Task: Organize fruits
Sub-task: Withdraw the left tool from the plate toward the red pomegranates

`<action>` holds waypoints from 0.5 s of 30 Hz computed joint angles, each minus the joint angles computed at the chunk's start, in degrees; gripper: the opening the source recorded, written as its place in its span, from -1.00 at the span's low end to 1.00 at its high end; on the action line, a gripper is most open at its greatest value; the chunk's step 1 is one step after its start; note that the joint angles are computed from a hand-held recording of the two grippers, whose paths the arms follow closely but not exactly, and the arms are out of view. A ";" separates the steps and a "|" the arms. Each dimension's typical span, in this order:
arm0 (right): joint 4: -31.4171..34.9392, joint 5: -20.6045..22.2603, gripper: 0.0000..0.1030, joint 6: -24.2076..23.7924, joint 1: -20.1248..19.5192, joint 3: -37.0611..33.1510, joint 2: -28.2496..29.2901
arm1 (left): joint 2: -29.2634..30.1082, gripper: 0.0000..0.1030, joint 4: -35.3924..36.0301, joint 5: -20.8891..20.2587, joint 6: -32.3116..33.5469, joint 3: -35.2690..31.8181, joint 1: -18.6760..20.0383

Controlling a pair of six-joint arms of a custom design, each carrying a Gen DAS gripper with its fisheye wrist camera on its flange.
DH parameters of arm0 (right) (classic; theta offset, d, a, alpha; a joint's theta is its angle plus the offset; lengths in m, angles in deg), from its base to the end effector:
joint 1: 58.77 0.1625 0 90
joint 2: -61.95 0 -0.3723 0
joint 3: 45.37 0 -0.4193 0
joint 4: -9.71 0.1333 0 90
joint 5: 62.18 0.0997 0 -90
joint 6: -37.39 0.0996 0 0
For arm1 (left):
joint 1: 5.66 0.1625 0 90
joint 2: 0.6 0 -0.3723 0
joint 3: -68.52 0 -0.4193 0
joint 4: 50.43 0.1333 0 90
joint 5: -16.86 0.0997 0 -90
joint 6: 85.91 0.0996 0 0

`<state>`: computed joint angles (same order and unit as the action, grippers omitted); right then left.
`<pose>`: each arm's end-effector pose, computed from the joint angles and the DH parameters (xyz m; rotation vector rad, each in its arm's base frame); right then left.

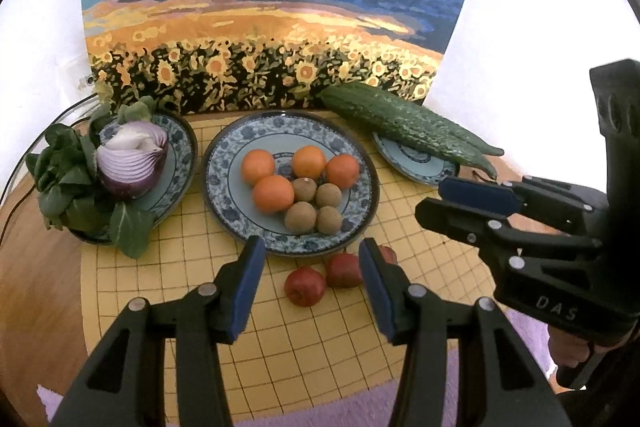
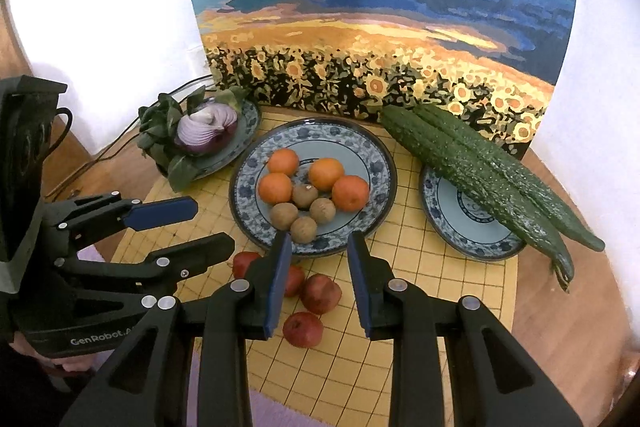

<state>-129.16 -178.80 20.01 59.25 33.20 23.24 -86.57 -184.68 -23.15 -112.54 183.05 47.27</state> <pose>0.4188 -0.5982 0.0543 0.9885 -2.4927 0.2691 -0.1388 -0.5315 0.2987 0.0647 2.3990 -0.8695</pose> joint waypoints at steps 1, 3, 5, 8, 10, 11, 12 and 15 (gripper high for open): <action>-0.02 -0.02 -0.41 0.08 0.11 0.35 -0.28 | -0.26 0.00 0.08 0.07 -0.15 0.23 -0.20; 0.03 -0.34 -0.41 0.36 0.32 0.99 -0.76 | -0.75 0.00 0.40 0.14 -0.65 0.70 -0.61; -0.11 -0.30 -0.41 0.61 0.45 1.70 -1.25 | -1.39 0.00 0.93 0.27 -1.17 1.34 -1.13; -0.56 -0.20 -0.41 0.99 0.68 3.18 -2.20 | -2.28 0.00 2.33 0.55 -2.38 2.21 -1.91; -0.70 -0.42 -0.41 1.51 0.86 4.08 -2.69 | -2.72 0.00 3.24 0.46 -3.23 2.58 -2.14; -0.59 -0.54 -0.41 1.87 0.90 4.49 -2.92 | -2.95 0.00 3.51 0.32 -3.61 2.81 -2.22; -0.59 -0.57 -0.41 2.13 0.91 4.87 -3.14 | -3.26 0.00 3.83 0.16 -4.10 3.12 -2.34; -0.37 -0.86 -0.41 3.18 0.95 6.42 -4.04 | -4.19 0.00 5.16 -0.12 -5.65 4.11 -2.81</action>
<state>-129.53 -179.66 23.19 60.20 39.62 19.20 -90.76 -179.52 -23.27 -118.18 187.16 44.46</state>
